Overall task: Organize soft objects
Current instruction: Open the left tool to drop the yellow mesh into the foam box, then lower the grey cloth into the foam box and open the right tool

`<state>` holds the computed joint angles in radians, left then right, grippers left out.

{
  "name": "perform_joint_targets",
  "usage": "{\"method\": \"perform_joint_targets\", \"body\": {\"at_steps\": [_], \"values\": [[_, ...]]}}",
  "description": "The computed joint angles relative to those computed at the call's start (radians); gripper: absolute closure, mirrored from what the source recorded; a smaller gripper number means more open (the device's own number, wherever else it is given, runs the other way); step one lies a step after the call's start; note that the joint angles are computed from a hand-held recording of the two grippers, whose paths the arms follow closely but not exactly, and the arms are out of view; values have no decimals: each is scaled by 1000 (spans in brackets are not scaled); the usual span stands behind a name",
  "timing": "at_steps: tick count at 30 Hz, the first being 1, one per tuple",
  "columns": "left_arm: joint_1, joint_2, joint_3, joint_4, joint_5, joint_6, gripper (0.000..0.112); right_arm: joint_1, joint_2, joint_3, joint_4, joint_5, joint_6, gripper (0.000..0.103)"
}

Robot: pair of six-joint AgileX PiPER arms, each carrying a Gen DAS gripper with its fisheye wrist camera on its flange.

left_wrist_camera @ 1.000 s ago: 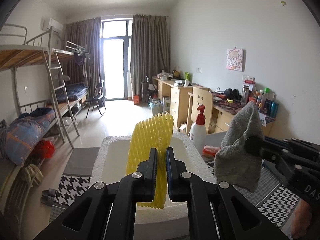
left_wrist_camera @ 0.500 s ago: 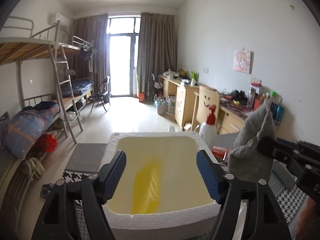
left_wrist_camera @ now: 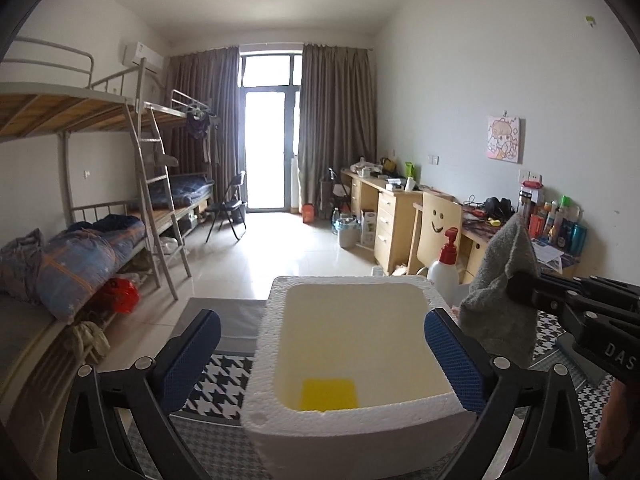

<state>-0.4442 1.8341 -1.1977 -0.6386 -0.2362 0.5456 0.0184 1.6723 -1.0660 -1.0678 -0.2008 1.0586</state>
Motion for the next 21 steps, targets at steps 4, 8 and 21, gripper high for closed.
{"method": "perform_joint_targets", "body": {"at_steps": [4,8,21], "values": [[3,-16,23,2,-11,-13,10,12,9,-19,-4,11,-2,89],[11,-32,50,21,-32,-43,10,21,23,-44,-85,16,73,89],[41,-55,105,75,-54,-116,10,54,60,-104,-313,17,290,89]]}}
